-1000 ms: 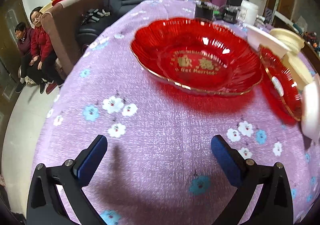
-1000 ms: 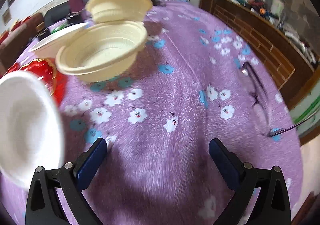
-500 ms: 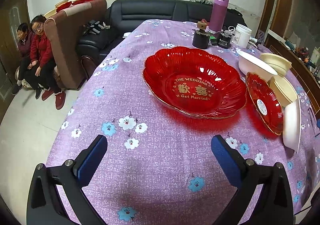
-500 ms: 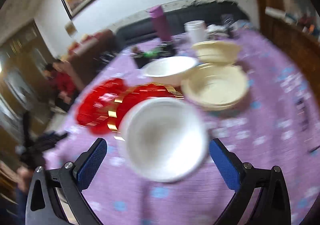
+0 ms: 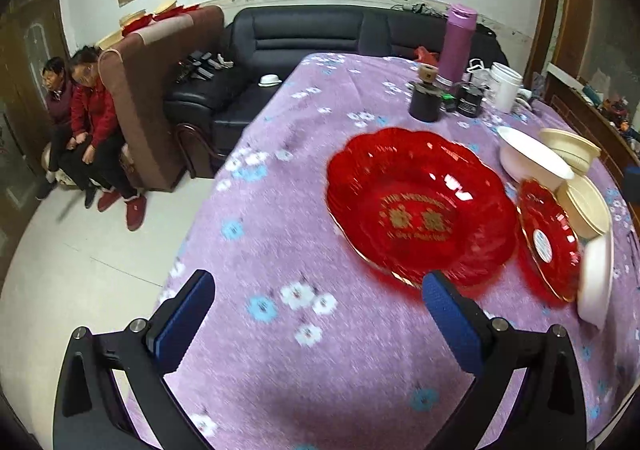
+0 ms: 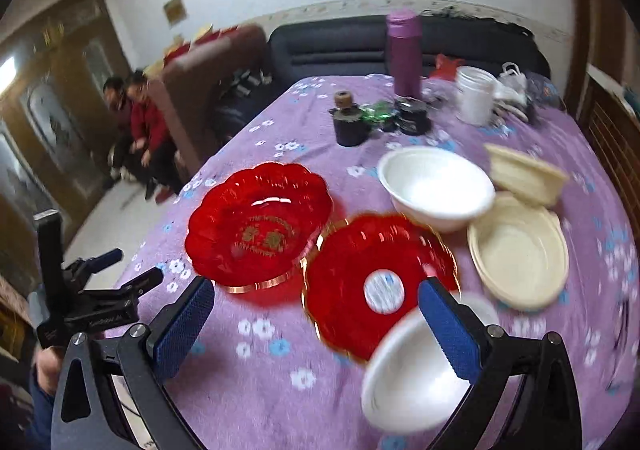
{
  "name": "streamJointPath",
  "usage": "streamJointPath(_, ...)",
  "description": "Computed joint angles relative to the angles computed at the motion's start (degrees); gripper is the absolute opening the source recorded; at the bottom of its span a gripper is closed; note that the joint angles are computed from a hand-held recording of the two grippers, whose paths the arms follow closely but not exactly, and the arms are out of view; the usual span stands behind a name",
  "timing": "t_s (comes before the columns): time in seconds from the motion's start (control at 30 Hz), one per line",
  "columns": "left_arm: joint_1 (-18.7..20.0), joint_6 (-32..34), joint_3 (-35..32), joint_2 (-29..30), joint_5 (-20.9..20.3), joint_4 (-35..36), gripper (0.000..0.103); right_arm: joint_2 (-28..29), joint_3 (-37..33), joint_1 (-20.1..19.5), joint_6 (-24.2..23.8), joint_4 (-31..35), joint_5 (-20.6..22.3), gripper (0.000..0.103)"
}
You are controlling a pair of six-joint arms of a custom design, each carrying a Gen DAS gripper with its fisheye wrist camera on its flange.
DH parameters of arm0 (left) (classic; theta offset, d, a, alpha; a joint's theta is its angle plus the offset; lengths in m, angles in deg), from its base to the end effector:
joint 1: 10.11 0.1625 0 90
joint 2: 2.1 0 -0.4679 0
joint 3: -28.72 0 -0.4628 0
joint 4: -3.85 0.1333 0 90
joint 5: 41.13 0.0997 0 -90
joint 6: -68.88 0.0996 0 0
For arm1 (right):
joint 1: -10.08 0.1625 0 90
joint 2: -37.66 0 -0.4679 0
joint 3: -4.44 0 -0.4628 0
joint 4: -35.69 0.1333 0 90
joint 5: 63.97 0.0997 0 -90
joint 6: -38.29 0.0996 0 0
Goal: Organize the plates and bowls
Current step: 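Move the left tool toward the large red 'THE WEDDING' plate, then close the left tool on the large red plate's rim and lift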
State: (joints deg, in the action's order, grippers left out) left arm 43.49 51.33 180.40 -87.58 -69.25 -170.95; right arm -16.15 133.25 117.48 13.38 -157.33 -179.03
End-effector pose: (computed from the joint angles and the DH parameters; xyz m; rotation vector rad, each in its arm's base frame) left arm -0.0197 -0.3993 0.1928 0.1440 2.1575 -0.8992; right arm 0.2444 -0.4751 0.0603 0.8075 -2.4882 0.6123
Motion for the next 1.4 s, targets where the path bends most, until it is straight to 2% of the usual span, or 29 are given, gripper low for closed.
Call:
streamJointPath(0.07, 0.94, 1.79, -0.93, 0.60, -0.60, -1.31, 0.103, 3.43, -4.27, 1.97, -3.15, 0.25, -4.96, 0.103)
streamJointPath(0.1, 1.79, 2.43, -1.63, 1.00, -1.02, -1.76, 0.103, 4.66, -5.67, 2.32, -3.40, 0.57, -6.00, 0.103)
streamJointPath(0.17, 3.88, 3.64, -3.13, 1.80, -2.36, -2.40, 0.103, 5.68, -8.24, 1.82, -1.18, 3.26, -5.57, 0.103)
streamJointPath(0.27, 6.60, 5.05, -5.07, 3.12, -4.08, -3.27, 0.103, 7.14, -12.32, 0.03, 3.82, 12.30, -4.46, 0.103)
streamJointPath(0.4, 9.19, 5.98, -7.23, 4.95, -6.19, -3.60, 0.103, 10.27, -15.52, -0.80, 4.00, 15.60, -6.03, 0.101)
streamJointPath(0.6, 10.57, 8.38, -9.05, 7.24, -7.75, -5.76, 0.103, 12.87, -18.71, -2.19, 5.11, 18.01, -7.94, 0.100)
streamJointPath(0.7, 11.36, 9.44, -10.04, 8.42, -8.40, -6.65, 0.099, 13.15, -19.79, -2.98, 5.63, 21.20, -6.15, 0.088)
streamJointPath(0.77, 11.90, 9.54, -10.49, 8.71, -9.26, -6.82, 0.090, 13.13, -20.11, -3.34, 5.71, 23.22, -4.29, 0.076)
streamJointPath(0.9, 13.00, 9.65, -11.34, 9.27, -11.10, -6.69, 0.072, 13.96, -20.80, -3.38, 4.97, 23.92, -3.63, 0.068)
streamJointPath(0.97, 13.44, 9.57, -11.87, 9.81, -11.48, -5.93, 0.060, 14.34, -21.07, -3.46, 4.96, 24.30, -3.79, 0.052)
streamJointPath(1.0, 13.71, 9.74, -12.14, 10.25, -11.81, -6.00, 0.057, 14.60, -21.35, -3.49, 5.54, 24.70, -4.16, 0.049)
streamJointPath(1.07, 14.23, 9.76, -12.73, 10.83, -12.58, -5.43, 0.042, 14.88, -21.77, -3.84, 6.28, 25.51, -3.93, 0.044)
streamJointPath(1.1, 14.51, 9.78, -13.06, 11.16, -12.99, -5.13, 0.038, 15.18, -21.98, -3.89, 6.21, 25.57, -4.36, 0.041)
streamJointPath(1.17, 14.84, 10.00, -13.53, 11.77, -13.52, -5.01, 0.019, 15.65, -22.28, -4.08, 6.61, 25.35, -4.76, 0.030)
streamJointPath(1.23, 14.87, 10.40, -13.68, 12.21, -14.18, -5.22, 0.012, 15.94, -22.34, -4.30, 6.80, 25.04, -4.55, 0.023)
streamJointPath(1.33, 13.81, 11.09, -13.44, 13.46, -11.46, -6.50, 0.012, 16.11, -21.84, -4.31, 6.52, 23.38, -4.39, 0.022)
streamJointPath(1.4, 13.69, 11.00, -13.40, 13.49, -11.12, -6.50, 0.012, 16.14, -21.48, -4.28, 6.19, 22.35, -4.29, 0.022)
